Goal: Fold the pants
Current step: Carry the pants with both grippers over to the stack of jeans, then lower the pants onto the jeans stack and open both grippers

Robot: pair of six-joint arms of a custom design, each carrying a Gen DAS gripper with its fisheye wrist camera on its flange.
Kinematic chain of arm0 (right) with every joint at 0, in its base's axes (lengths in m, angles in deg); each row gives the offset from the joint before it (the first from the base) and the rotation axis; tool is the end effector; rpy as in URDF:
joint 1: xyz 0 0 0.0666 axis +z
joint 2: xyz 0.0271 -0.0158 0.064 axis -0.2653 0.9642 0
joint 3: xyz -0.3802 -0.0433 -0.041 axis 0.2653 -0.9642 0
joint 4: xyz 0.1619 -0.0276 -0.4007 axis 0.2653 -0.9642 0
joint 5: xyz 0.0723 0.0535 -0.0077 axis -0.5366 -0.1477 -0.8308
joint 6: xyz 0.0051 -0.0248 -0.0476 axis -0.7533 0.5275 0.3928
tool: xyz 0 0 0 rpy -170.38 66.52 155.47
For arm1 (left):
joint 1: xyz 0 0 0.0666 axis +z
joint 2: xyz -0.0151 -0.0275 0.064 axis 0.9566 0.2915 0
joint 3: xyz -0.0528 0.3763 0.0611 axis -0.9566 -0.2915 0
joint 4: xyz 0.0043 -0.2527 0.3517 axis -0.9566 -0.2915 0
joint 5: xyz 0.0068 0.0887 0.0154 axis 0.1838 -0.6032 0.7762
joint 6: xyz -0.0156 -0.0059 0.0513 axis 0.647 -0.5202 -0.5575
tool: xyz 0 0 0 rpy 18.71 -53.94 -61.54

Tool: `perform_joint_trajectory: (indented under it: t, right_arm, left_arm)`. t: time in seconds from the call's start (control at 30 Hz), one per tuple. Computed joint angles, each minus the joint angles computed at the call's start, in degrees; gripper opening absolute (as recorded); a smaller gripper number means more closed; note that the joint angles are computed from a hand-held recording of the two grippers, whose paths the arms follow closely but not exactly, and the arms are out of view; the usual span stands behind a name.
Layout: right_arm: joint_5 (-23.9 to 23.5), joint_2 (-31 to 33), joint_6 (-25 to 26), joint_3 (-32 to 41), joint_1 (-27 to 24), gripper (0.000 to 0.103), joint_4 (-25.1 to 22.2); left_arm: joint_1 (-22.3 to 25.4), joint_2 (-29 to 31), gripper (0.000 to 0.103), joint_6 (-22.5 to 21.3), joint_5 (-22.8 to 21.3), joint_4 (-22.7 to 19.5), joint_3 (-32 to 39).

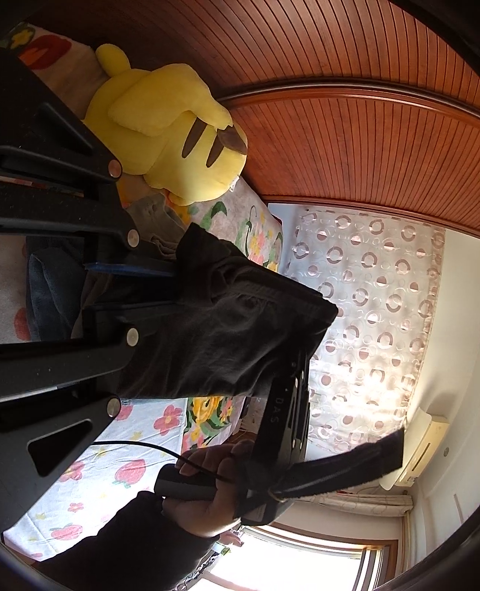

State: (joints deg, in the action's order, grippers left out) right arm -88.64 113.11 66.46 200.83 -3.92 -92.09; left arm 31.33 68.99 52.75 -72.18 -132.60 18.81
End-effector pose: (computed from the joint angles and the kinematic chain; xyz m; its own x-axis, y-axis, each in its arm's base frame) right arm 0.6002 0.1462 0.5653 0.0521 -0.5146 -0.8558 -0.9053 0.3374 -0.2580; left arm 0.3477 -0.2773 0.4749 -0.4138 -0.3102 -0.8559 -0.2911 0.9359 -0.1984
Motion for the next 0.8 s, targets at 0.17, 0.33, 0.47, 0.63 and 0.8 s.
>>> perform_joint_trajectory:
  t: [0.17,0.33,0.47,0.63,0.8]
  right_arm:
    - [0.43,1.9,-2.01,2.66,-0.45,0.029,-1.57]
    - [0.17,4.53,-1.42,6.09,-0.99,0.037,-5.96]
    - [2.14,7.37,-0.95,9.14,-0.66,0.037,-9.68]
    - [8.79,10.82,-4.48,13.48,1.04,0.037,-9.5]
    - [8.57,11.18,-6.74,14.32,1.61,0.037,-9.91]
  left_arm:
    - [0.39,0.16,0.011,-0.15,0.66,-0.1,0.04]
    - [0.66,0.29,0.011,0.4,0.89,-0.51,-0.08]
    - [1.04,0.43,0.011,1.51,1.14,-1.38,-0.24]
    - [1.28,0.67,0.011,3.15,1.79,-2.75,-0.52]
    - [1.65,1.55,0.011,4.45,2.74,-5.85,-0.16]
